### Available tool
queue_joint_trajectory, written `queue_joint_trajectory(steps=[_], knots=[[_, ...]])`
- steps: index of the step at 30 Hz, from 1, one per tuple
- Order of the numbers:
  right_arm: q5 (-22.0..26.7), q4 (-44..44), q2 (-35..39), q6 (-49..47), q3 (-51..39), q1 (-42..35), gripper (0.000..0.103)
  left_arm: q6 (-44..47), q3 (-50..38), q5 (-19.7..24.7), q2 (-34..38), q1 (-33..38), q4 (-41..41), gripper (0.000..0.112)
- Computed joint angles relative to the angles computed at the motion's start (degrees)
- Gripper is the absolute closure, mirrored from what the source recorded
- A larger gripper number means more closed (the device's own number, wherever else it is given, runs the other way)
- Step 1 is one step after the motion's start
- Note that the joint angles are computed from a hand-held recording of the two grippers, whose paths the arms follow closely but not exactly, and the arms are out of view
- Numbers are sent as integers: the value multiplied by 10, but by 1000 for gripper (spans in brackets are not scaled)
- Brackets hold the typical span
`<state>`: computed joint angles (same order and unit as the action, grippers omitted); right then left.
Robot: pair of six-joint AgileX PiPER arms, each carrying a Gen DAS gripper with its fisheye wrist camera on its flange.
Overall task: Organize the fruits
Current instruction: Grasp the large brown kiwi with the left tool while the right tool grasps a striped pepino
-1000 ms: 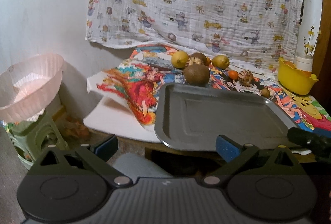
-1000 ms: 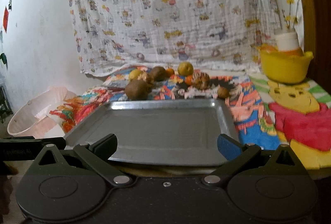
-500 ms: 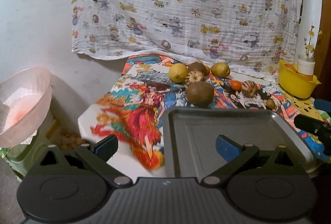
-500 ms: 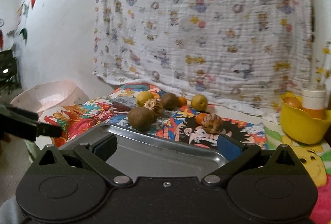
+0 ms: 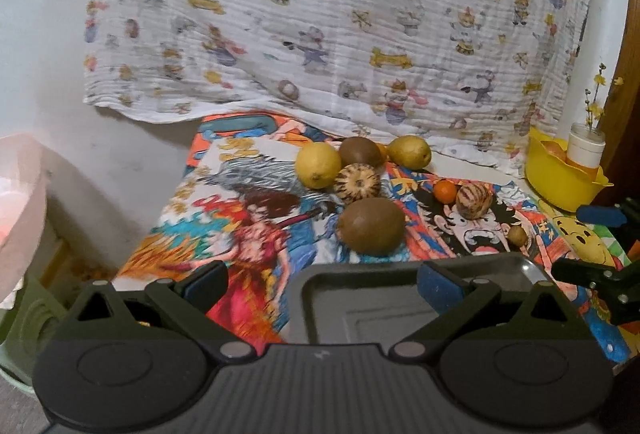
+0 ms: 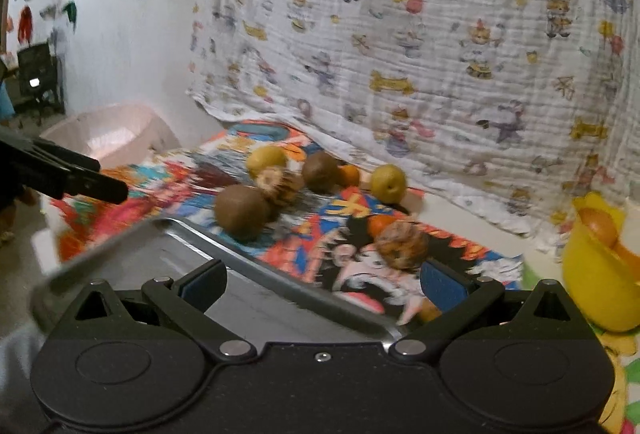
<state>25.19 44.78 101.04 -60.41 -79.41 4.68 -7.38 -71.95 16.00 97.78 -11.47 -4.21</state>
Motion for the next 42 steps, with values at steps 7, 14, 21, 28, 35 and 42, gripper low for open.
queue_joint_trajectory(steps=[7,14,21,28,35,42], knots=[[33,2,85,5,-99,-23,1,-35,-109,17,96,-29,23,10],[54,-125,188,127,-239,-15,1,-167,-234,68,190,-59,139,10],[112,-220,286,208,-381,-5,5,-227,-338,128,263,-70,179,10],[172,-280,364,271,-509,4,15,-244,-387,160,303,-79,207,16],[254,-290,440,322,-649,0,27,-231,-388,145,310,-75,191,25],[307,-292,493,352,-748,-1,39,-223,-408,155,323,-76,187,36]])
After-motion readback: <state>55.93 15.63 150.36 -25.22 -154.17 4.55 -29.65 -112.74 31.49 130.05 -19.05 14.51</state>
